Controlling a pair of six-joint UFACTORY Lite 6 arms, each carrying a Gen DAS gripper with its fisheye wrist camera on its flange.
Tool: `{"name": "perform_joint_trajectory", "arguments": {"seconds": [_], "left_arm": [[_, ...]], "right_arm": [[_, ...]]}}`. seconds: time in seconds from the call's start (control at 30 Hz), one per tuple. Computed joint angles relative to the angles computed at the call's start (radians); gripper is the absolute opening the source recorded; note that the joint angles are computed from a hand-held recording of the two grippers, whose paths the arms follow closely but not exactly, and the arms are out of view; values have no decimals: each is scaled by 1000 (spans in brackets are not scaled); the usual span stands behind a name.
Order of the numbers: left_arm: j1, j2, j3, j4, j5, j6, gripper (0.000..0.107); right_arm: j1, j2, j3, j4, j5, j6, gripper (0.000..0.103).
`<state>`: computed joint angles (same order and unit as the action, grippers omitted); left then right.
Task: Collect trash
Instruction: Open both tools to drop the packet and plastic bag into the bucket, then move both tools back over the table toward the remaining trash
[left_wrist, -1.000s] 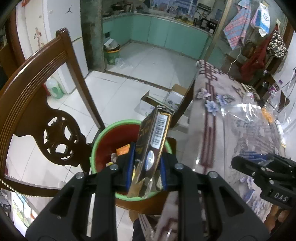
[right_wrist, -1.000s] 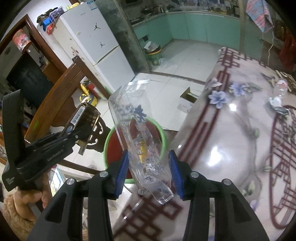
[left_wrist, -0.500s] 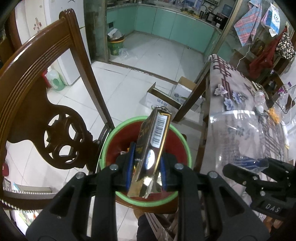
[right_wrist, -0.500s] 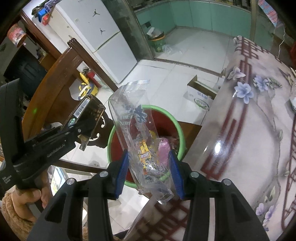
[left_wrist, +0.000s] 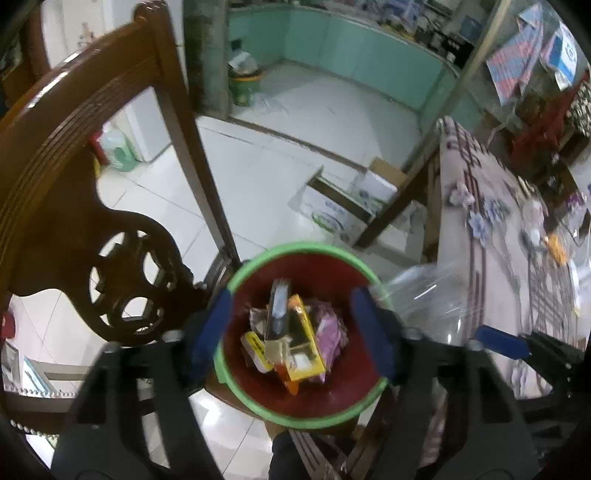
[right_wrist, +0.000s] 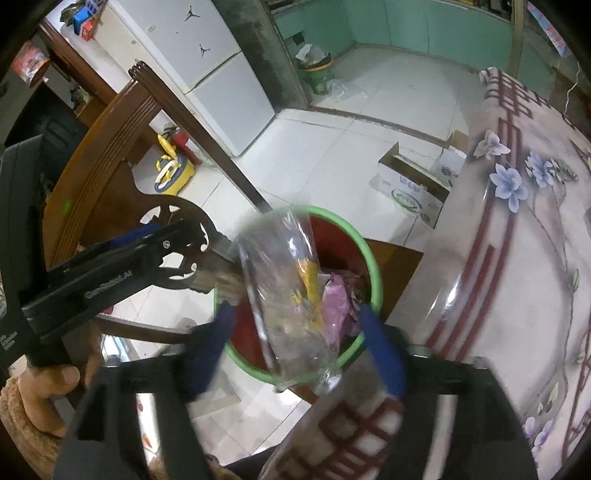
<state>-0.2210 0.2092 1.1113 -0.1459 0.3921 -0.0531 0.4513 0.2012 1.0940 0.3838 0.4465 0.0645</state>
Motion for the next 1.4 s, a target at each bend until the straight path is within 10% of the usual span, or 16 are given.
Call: {"name": "perform_joint_trajectory", "arguments": {"seconds": [0.47,0.73,0.97,1.4], "left_arm": [[-163,-80,-10,53,30,-126,73],[-452,0,107,273,57,-485,73],[-638,125,245,417,129,-740,74],[-762,718,1122,416,416,-706,78]], "right_arm": [[-185,-395,-267,-155,48,83,72],[-707,-625,-410,-5,197,-416,73],[-1101,-239,-134,106,168,-955,74],[-1094,567,641,-145,213,-1030,65]]}}
